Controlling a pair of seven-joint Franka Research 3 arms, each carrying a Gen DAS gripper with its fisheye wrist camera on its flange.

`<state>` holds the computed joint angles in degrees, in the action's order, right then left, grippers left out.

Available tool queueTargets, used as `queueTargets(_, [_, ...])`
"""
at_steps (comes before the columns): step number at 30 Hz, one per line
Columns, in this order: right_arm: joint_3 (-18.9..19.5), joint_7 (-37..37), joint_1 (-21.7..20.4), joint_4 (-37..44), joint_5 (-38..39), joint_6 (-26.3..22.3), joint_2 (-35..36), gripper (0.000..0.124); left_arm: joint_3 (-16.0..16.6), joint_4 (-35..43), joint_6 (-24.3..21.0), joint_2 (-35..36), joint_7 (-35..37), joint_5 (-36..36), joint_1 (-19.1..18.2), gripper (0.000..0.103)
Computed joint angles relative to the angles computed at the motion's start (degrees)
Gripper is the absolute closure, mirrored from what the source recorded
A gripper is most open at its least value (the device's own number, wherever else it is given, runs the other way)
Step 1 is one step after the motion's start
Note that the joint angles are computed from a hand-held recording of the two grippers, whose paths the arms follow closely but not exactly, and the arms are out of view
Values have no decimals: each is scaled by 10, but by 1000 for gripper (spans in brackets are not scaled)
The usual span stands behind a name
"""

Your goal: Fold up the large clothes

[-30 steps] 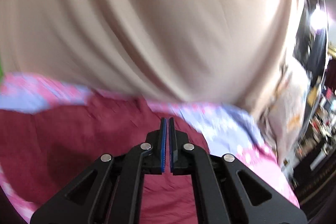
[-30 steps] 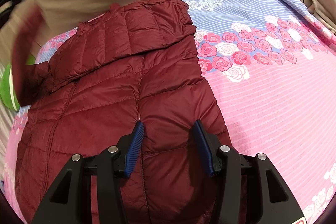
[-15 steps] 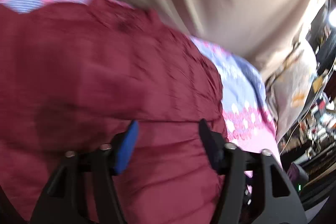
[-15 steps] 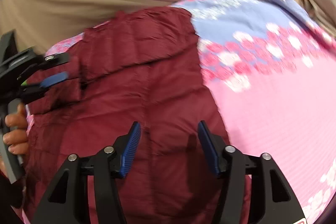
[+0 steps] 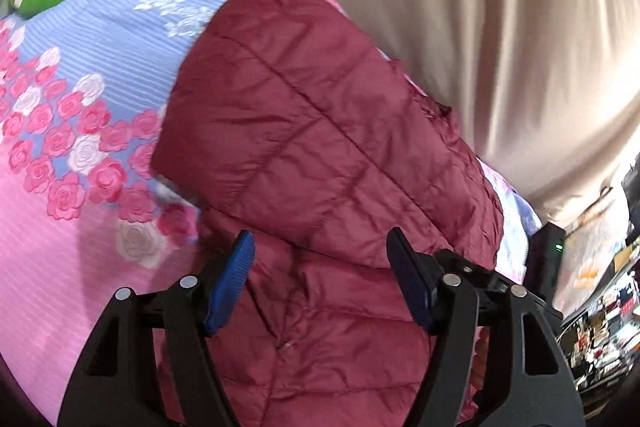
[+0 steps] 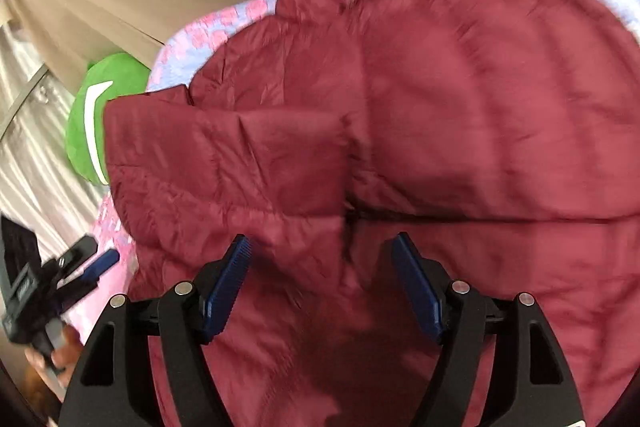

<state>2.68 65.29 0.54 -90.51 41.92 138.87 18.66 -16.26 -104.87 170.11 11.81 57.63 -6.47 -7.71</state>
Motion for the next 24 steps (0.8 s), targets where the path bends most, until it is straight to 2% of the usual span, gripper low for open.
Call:
queueTargets(1, [3, 7, 0, 15, 5, -9, 11, 112, 3, 5, -1, 4, -5, 4, -2, 37])
queueTargets(2, [4, 10, 1, 32, 1, -19, 18, 120, 8, 11, -2, 9, -12, 11, -5, 37])
queueTargets(3, [16, 10, -7, 36, -8, -6, 16, 120, 10, 16, -5, 12, -15, 16, -5, 37])
queueTargets(6, [15, -81, -1, 8, 48, 129, -39, 121, 8, 43, -13, 31, -21, 28, -8, 37])
queueTargets(7, [13, -92, -3, 7, 58, 151, -48, 122, 2, 53, -17, 37, -13, 27, -6, 37])
queueTargets(9, [1, -92, -5, 17, 60, 198, -57, 122, 1, 79, -30, 54, -9, 37, -11, 37])
queueTargets(10, [-17, -62, 0, 30, 22, 217, -50, 122, -2, 92, -35, 63, -6, 38, -12, 37])
queueTargets(14, [-96, 125, 19, 97, -168, 182, 22, 122, -34, 153, -56, 111, 24, 3, 1, 37])
queueTargets(16, [-105, 164, 5, 109, -197, 148, 51, 122, -58, 194, -69, 143, 46, -27, 12, 37])
queueTargets(17, [-97, 168, -7, 112, -194, 137, 61, 122, -60, 216, -80, 160, 48, -33, 10, 37])
queueTargets(20, [-62, 152, -37, 98, -178, 148, 69, 121, -26, 290, -131, 207, 7, -19, -18, 37])
queueTargets(22, [-51, 144, -44, 87, -176, 158, 64, 121, 24, 329, -155, 227, -53, 23, -51, 44])
queueTargets(23, [-45, 136, -47, 78, -171, 169, 57, 121, 45, 336, -160, 228, -78, 47, -63, 53])
queueTargets(24, [-34, 120, -58, 80, -156, 176, 58, 121, 81, 346, -165, 228, -119, 87, -85, 64])
